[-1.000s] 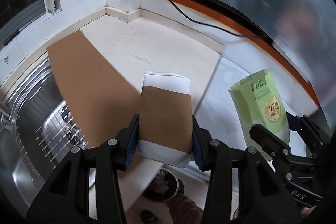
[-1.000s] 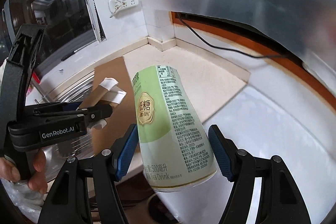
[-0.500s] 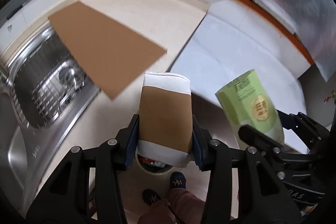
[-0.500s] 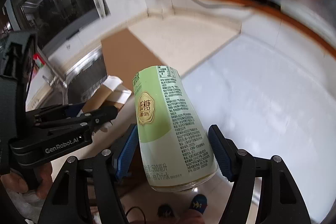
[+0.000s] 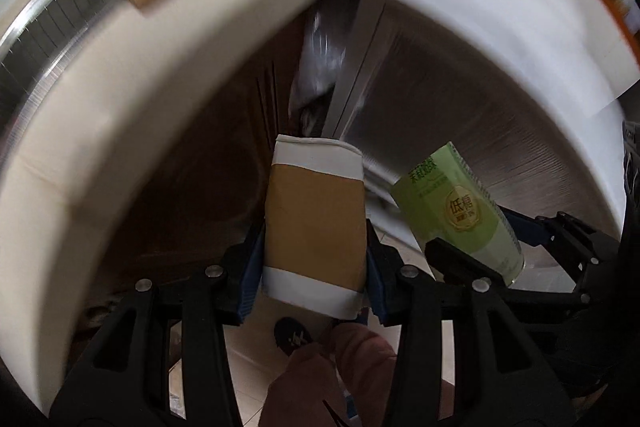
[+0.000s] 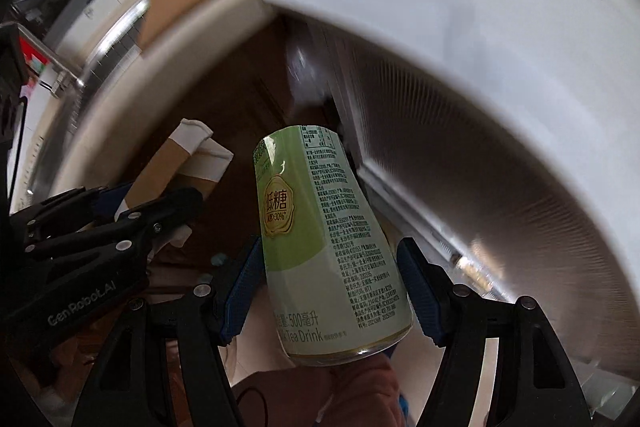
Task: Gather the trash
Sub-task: 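Carry the drink can and cup sleeve down toward the floor bin, then open both grippers over the bin to drop the can and sleeve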
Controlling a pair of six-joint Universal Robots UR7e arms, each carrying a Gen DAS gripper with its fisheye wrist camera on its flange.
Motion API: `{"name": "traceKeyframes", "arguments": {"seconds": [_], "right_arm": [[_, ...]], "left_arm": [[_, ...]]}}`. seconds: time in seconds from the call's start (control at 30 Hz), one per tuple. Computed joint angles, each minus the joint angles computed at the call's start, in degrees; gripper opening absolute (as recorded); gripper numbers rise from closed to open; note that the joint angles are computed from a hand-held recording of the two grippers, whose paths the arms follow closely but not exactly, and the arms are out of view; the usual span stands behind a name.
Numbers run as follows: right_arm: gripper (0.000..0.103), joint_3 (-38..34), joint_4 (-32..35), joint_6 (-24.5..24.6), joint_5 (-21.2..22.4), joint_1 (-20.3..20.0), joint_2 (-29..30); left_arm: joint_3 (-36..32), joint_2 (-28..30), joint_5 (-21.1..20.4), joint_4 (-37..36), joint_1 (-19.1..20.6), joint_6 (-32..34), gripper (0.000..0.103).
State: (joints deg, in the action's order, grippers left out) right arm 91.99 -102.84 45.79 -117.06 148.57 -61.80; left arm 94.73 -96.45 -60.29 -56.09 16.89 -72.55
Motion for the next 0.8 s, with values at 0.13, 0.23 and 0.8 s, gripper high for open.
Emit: {"name": "traceKeyframes", "arguments": {"seconds": [0.13,0.23,0.8], "right_arm": [[0.069,8.53,-4.81,0.23,1.5,-1.8,-1.5],[0.069,13.01,-8.1,-0.31,1.64,-3.33,-1.92],[0.072,33.51,-37.68,-4.69,3.48,-15.03,1.57]], "left_arm": [[7.49,-2.41,-1.05,-5.48,1.81,1.02,0.041],[13.03,-4.25,-1.22,-10.1,3.28,2.75,0.041],[30.31,-10.0,0.99,-26.1,14.86,12.48,0.081]]}}
